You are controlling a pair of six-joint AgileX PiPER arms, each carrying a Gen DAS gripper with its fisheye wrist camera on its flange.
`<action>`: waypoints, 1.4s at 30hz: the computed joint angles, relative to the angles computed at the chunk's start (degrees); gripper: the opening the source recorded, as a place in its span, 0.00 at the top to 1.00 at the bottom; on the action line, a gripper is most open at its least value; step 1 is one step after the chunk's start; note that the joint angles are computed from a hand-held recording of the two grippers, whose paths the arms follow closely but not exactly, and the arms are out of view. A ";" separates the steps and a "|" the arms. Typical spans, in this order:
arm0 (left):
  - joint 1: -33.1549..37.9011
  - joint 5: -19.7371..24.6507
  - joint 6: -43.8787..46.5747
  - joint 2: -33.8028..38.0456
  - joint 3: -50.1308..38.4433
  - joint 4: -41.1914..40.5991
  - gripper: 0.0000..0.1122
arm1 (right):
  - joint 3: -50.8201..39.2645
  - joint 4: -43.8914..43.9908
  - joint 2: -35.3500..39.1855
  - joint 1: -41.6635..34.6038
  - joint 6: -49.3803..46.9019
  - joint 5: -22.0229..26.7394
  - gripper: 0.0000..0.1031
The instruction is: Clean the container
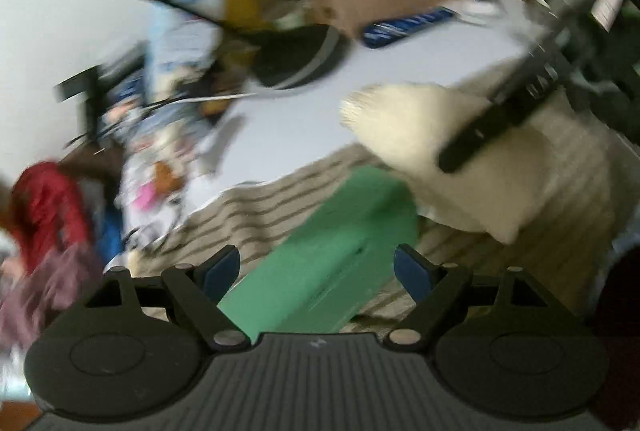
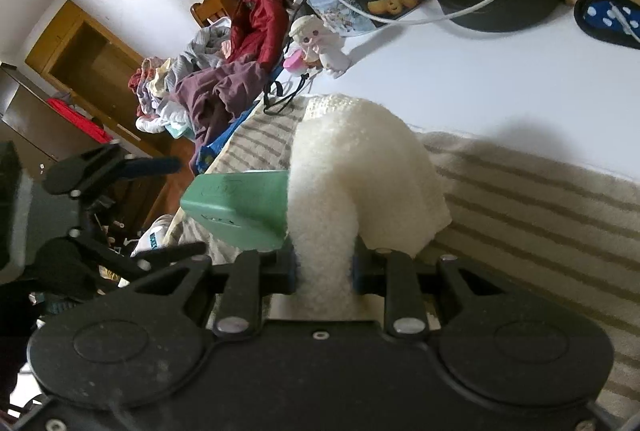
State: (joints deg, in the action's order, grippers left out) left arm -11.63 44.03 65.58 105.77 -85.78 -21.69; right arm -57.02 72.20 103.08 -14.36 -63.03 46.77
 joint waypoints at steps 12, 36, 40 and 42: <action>-3.96 16.37 8.47 13.82 -20.58 10.14 0.48 | 1.32 2.52 0.39 -0.31 -2.90 -0.54 0.78; -4.57 8.39 15.08 7.93 -9.24 9.86 0.53 | 1.48 9.72 6.55 -0.16 -5.57 2.17 0.78; -4.35 16.25 12.11 12.97 -17.65 10.38 0.52 | 2.77 9.92 5.79 -0.10 -5.70 2.22 0.78; -5.30 17.80 9.37 14.43 -20.00 12.20 0.50 | 2.64 9.70 5.75 -0.24 -5.39 2.29 0.78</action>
